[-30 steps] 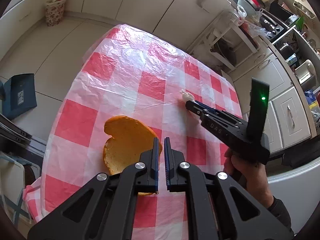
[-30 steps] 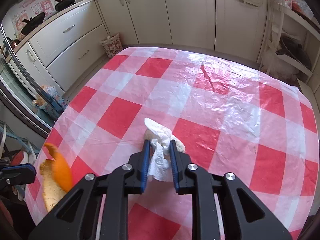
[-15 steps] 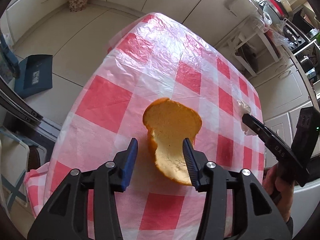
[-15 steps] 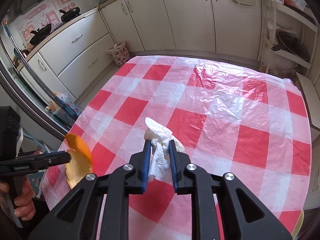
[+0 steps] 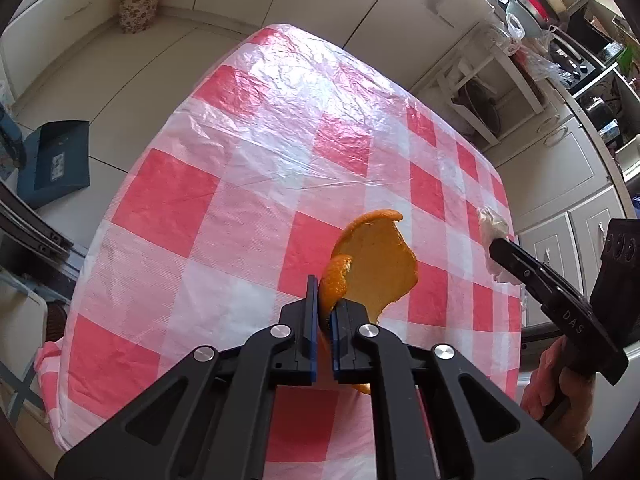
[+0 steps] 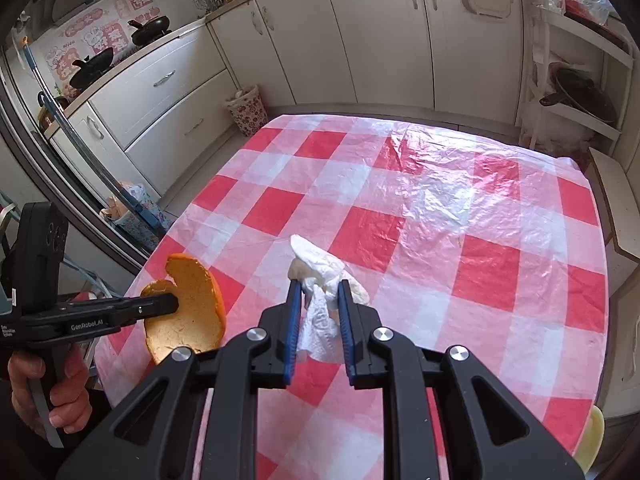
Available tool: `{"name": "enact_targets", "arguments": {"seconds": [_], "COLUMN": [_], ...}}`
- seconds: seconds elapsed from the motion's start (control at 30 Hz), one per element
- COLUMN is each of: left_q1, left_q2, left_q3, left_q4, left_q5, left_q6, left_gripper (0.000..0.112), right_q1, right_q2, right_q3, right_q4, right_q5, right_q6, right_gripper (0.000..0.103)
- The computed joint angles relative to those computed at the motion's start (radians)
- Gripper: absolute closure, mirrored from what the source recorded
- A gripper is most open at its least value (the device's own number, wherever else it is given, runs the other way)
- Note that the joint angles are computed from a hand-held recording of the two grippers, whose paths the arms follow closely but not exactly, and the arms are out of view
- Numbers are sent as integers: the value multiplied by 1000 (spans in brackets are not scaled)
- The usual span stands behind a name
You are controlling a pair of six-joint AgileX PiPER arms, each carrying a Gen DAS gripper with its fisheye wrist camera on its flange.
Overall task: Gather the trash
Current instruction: 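Carry the peel and tissue to the yellow basin and open both tools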
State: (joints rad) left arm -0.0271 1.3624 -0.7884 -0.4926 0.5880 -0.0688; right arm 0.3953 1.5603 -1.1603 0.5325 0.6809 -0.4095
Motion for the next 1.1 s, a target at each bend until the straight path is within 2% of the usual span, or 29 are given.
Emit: {"name": "enact_targets", "arguments": {"seconds": [0.17, 0.27, 0.37, 0.47, 0.53, 0.63, 0.77, 0.8, 0.87, 0.9, 0.93, 1.0, 1.1], "left_q1": [-39, -104, -206, -335, -426, -562, -727, -763, -822, -845, -866, -903, -931], "left_q2": [-40, -62, -60, -12, 39, 137, 305, 358, 460, 516, 567, 694, 868], "left_q3": [4, -13, -50, -112, -165, -265, -431, -485, -595, -660, -721, -887, -1129], "left_q4": [-62, -80, -69, -58, -32, 18, 123, 156, 211, 237, 271, 349, 393], "left_q5": [-11, -27, -50, -76, -100, -130, -144, -136, -117, -100, -80, -2, 136], "left_q6": [43, 39, -3, -59, -117, -215, -375, -420, -501, -539, -584, -683, -747], "left_gripper": [107, 107, 107, 107, 107, 107, 107, 107, 107, 107, 107, 107, 107], "right_q1": [-55, -133, -282, -522, -693, -907, -1043, -1055, -1059, -1061, -1070, -1119, -1204], "right_q2": [-93, -172, -258, -307, -306, -253, -125, -95, -43, -18, -7, 12, 8], "right_q3": [67, 120, 178, 222, 242, 257, 249, 242, 219, 199, 188, 152, 100], "right_q4": [16, 29, 55, 106, 131, 129, 58, 33, -32, -62, -69, -43, 41], "right_q5": [28, 57, 108, 195, 247, 280, 262, 251, 228, 228, 223, 241, 299], "right_q6": [-50, -94, -173, -296, -384, -486, -519, -514, -464, -428, -409, -425, -451], "right_gripper": [84, 84, 84, 84, 84, 84, 84, 84, 76, 59, 48, 48, 44]}}
